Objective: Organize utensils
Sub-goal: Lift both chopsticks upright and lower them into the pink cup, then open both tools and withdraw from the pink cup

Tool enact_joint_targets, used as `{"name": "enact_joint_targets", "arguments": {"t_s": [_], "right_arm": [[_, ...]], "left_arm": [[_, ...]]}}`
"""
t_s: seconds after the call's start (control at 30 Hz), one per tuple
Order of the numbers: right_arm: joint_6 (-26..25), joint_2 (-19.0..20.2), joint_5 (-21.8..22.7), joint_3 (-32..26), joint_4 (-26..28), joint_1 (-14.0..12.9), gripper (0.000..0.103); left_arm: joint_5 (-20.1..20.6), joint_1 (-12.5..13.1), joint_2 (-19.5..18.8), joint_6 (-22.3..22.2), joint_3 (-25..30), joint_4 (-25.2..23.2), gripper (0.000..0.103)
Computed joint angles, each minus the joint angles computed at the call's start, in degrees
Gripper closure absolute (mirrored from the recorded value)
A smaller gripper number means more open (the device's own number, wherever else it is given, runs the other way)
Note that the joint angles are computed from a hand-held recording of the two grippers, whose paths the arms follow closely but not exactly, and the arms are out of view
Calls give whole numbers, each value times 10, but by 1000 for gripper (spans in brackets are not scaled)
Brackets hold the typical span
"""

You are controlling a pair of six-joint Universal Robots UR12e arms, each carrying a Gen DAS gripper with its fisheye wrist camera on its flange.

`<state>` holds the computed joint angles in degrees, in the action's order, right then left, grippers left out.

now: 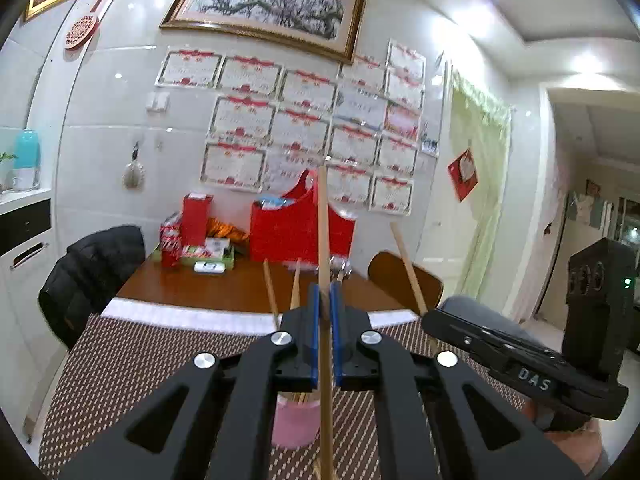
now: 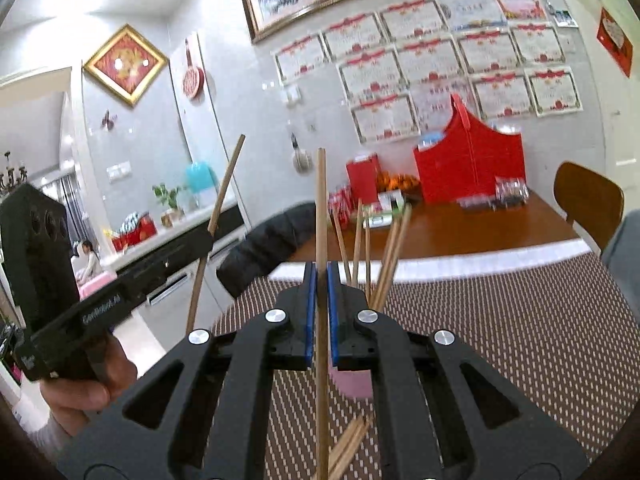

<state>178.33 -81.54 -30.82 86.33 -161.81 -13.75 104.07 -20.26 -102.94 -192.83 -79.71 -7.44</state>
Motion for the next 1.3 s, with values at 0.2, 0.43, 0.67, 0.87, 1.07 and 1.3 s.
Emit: {"name": "enact_joint_targets", "arguments": {"t_s": [0.2,0.43,0.67,0.87,1.07,1.3], "right_arm": [[111,47,-8,-55,-105,13,97],[173,100,-30,-121,-164,38,97],[229,143,-56,-157,-202,56,97],[229,162,-72,-164,-205,67,97],[206,166,-81,-156,-191,72,97],[175,160,-85,-140,-171,76,97]], "left_arm": [[-42,18,-24,-8,29,41,98],[-77,37,-66,-15,72,90,98],[-83,46,-101,-11,100,100,98],[-83,52,-119,-18,99,101,98],[-81,58,-125,-39,88,96,98],[-74,57,-126,-29,81,94,98]]}}
